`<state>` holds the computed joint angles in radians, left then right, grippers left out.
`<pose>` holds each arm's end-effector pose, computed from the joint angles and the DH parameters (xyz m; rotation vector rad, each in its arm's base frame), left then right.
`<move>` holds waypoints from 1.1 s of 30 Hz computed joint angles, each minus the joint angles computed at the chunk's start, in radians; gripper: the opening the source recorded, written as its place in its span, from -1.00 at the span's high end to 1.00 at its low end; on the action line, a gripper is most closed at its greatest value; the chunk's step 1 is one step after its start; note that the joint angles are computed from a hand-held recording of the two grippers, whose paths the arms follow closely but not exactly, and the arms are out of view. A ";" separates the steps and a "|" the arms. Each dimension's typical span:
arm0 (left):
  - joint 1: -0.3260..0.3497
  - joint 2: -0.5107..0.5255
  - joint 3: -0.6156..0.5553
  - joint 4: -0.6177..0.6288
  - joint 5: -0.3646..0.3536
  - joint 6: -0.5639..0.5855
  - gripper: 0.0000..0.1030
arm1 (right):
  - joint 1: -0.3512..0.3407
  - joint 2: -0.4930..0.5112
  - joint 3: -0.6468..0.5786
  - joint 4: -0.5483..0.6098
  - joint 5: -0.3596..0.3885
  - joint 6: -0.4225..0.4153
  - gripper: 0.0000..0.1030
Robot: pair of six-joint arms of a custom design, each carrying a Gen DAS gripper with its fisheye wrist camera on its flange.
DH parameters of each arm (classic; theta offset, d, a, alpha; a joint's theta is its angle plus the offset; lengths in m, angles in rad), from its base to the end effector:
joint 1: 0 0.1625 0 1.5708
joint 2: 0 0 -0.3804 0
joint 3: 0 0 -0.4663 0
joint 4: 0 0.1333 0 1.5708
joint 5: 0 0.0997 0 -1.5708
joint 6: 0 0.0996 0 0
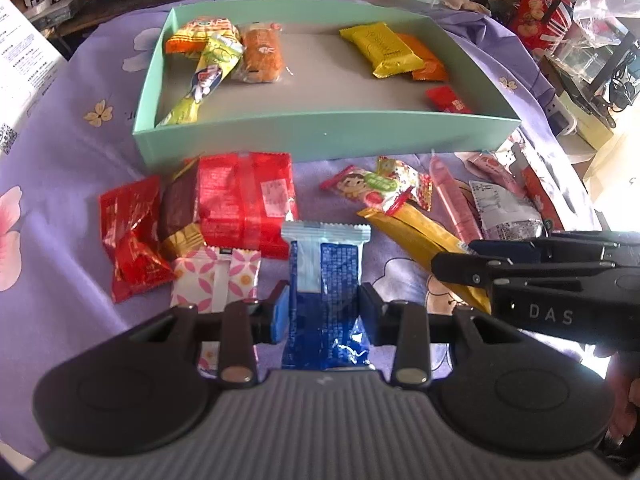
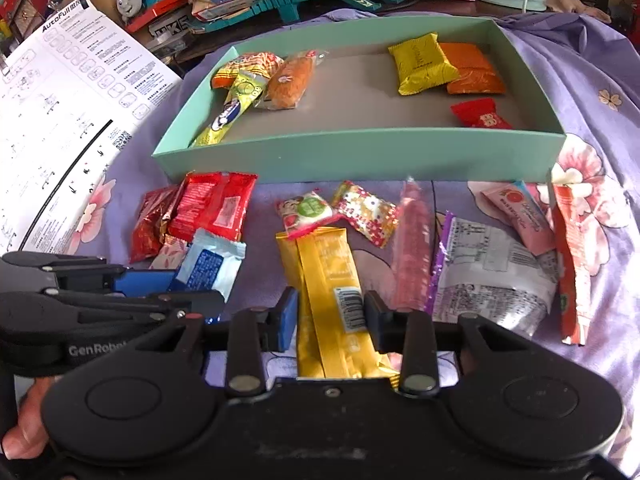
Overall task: Organize snacks
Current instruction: 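Carry both held snacks over the tray, lower them in and open both tools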
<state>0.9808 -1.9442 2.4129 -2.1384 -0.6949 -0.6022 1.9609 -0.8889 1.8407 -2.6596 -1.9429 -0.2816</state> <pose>-0.0386 -0.4348 0.2524 -0.0694 2.3707 -0.7205 0.3262 -0.5381 -0.0002 0.8790 -2.6266 0.2180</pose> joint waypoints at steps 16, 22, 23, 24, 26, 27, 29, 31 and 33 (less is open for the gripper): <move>0.004 -0.057 0.021 0.042 0.009 -0.054 0.30 | 0.018 0.064 -0.022 0.010 -0.053 -0.083 0.09; 0.014 -0.065 0.021 0.039 0.009 -0.061 0.30 | 0.048 0.110 -0.010 -0.096 -0.109 -0.208 -0.15; 0.016 -0.066 0.021 0.038 0.008 -0.061 0.30 | 0.055 0.114 0.001 -0.129 -0.121 -0.250 -0.03; 0.017 -0.066 0.021 0.037 0.008 -0.062 0.30 | 0.058 0.114 0.003 -0.129 -0.116 -0.259 0.06; 0.020 -0.069 0.021 0.039 0.007 -0.067 0.30 | 0.063 0.111 -0.005 -0.102 -0.115 -0.250 0.34; 0.019 -0.068 0.020 0.040 0.008 -0.071 0.30 | 0.064 0.107 -0.008 -0.087 -0.116 -0.239 0.34; 0.017 -0.072 0.021 0.037 0.007 -0.070 0.30 | 0.058 0.091 -0.009 -0.059 -0.100 -0.202 0.35; 0.011 -0.077 0.022 0.032 0.007 -0.066 0.30 | 0.053 0.072 -0.008 -0.043 -0.082 -0.172 0.35; 0.006 -0.079 0.018 0.026 0.001 -0.058 0.30 | 0.050 0.053 -0.006 -0.036 -0.069 -0.150 0.35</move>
<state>0.9872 -2.0235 2.4308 -2.1121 -0.6936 -0.6605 2.0113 -0.8364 1.8345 -2.6953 -2.0116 -0.4321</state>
